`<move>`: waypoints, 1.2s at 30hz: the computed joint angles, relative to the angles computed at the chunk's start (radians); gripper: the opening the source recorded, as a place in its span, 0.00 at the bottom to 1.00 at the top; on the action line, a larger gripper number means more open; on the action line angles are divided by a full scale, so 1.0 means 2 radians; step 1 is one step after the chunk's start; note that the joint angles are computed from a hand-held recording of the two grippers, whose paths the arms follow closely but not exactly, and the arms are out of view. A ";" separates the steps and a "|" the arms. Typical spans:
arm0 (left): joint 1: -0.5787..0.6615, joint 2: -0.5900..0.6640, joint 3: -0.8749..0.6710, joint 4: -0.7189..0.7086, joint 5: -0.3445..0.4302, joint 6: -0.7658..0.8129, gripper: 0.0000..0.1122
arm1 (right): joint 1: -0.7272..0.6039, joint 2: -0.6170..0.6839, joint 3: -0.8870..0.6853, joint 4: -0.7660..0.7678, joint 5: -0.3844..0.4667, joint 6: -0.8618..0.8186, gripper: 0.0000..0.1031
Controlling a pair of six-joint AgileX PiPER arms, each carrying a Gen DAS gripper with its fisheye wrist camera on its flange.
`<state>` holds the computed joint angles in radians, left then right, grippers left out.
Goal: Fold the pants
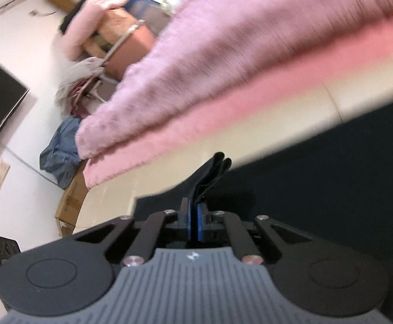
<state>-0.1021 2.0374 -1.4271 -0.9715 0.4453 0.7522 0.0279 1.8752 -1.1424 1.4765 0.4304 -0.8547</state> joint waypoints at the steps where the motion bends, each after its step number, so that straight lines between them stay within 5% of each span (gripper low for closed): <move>1: 0.007 -0.010 0.007 0.001 -0.003 -0.004 0.14 | -0.002 -0.016 -0.014 -0.046 0.001 0.037 0.00; 5: 0.021 -0.040 0.036 -0.027 -0.006 0.006 0.14 | -0.027 -0.065 -0.075 -0.217 0.032 0.169 0.00; 9: 0.008 -0.056 0.048 -0.036 -0.007 0.008 0.14 | -0.082 -0.101 -0.145 -0.328 0.109 0.250 0.00; 14: -0.031 -0.061 0.043 -0.024 -0.008 -0.004 0.14 | -0.187 -0.108 -0.238 -0.356 0.239 0.282 0.00; 22: -0.102 -0.018 -0.016 0.076 0.006 -0.103 0.14 | -0.363 -0.069 -0.324 -0.369 0.351 0.267 0.00; 29: -0.145 0.047 -0.100 0.159 0.038 -0.192 0.14 | -0.442 0.005 -0.335 -0.405 0.324 0.229 0.00; 36: -0.176 0.126 -0.222 0.251 0.079 -0.279 0.14 | -0.421 0.072 -0.287 -0.502 0.223 0.222 0.00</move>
